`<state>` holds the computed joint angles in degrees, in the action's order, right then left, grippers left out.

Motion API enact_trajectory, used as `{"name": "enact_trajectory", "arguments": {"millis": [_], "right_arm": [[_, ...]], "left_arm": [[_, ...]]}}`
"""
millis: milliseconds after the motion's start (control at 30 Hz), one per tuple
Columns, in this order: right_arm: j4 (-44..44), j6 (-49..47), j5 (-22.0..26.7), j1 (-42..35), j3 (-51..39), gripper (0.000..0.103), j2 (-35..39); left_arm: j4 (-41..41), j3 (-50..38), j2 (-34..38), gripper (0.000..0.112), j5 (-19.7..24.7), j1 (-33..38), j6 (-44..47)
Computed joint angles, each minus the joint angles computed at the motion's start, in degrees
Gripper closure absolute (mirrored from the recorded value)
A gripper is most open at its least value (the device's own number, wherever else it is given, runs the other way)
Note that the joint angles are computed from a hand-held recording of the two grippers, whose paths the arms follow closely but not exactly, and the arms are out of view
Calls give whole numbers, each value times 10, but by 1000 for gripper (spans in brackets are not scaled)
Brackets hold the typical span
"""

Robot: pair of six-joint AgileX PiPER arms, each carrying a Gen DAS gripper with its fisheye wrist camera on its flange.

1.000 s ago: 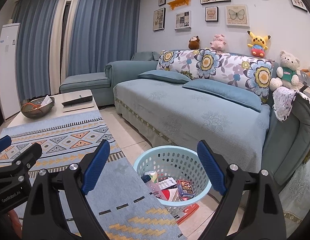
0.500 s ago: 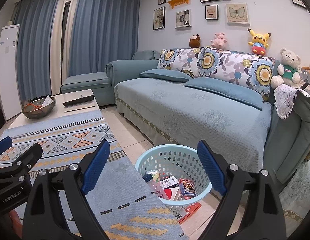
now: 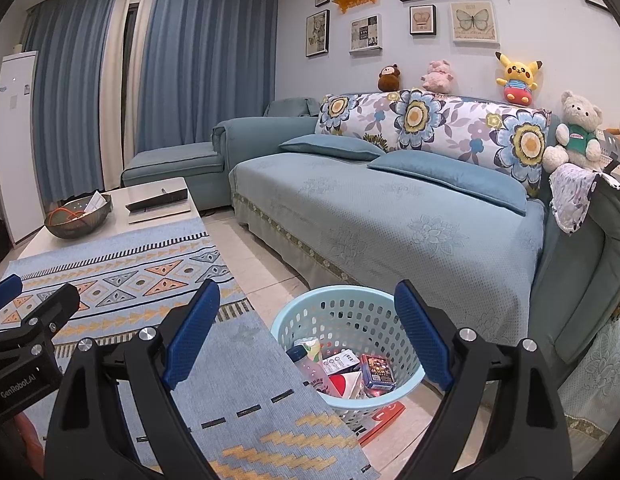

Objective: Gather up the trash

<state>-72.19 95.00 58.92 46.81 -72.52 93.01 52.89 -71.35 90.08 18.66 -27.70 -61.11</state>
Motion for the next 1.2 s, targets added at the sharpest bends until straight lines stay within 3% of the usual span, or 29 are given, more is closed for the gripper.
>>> {"name": "enact_trajectory", "arguments": {"millis": [1200], "right_arm": [[0,-2,4,0,10,19,-5]], "left_arm": [[76,-2,-4,17,27,-16,-69]]}}
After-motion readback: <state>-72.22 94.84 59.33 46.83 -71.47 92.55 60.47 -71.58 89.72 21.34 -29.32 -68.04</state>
